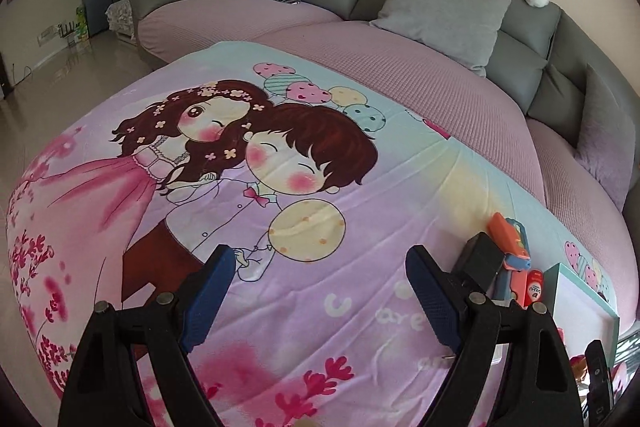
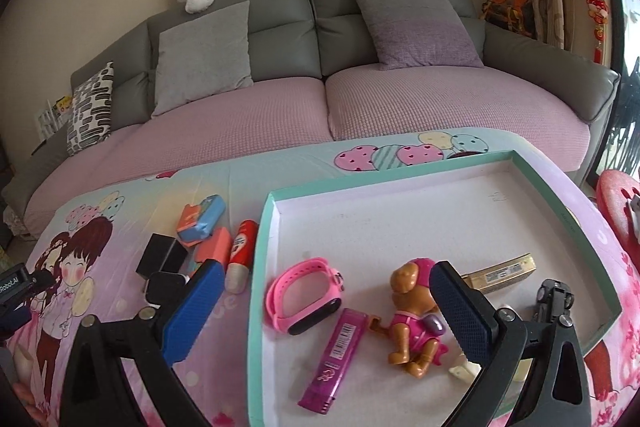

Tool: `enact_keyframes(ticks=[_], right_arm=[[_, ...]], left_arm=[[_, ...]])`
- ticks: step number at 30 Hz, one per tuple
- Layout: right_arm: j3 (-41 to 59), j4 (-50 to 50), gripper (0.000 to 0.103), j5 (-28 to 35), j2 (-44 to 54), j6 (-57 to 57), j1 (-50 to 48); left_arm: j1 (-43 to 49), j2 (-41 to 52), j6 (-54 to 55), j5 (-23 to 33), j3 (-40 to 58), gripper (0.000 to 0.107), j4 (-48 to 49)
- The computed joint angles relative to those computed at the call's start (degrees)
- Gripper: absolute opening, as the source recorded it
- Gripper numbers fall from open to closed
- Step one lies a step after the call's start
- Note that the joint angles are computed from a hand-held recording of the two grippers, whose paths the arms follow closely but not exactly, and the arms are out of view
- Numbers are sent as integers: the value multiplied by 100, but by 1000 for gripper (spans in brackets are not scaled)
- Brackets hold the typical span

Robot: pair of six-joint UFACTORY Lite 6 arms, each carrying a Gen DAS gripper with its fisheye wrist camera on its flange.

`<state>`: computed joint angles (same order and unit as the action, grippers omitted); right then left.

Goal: Organize rigid objects
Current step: 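Move the left tool to the white charger while the right tool moves to the white smartwatch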

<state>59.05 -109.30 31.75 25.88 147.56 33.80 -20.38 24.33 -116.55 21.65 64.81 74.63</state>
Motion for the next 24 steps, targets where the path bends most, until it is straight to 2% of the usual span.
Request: enact_keyframes(ticks=[11, 16, 24], right_arm=[[1384, 183, 103, -487, 1114, -481, 368], [1619, -18, 103, -798, 1292, -197, 253], [1227, -207, 103, -679, 983, 148, 46]], left_arm=[[167, 293, 567, -332, 125, 87, -334], [135, 517, 896, -401, 283, 87, -554], [-133, 984, 1785, -714, 779, 88, -1170]])
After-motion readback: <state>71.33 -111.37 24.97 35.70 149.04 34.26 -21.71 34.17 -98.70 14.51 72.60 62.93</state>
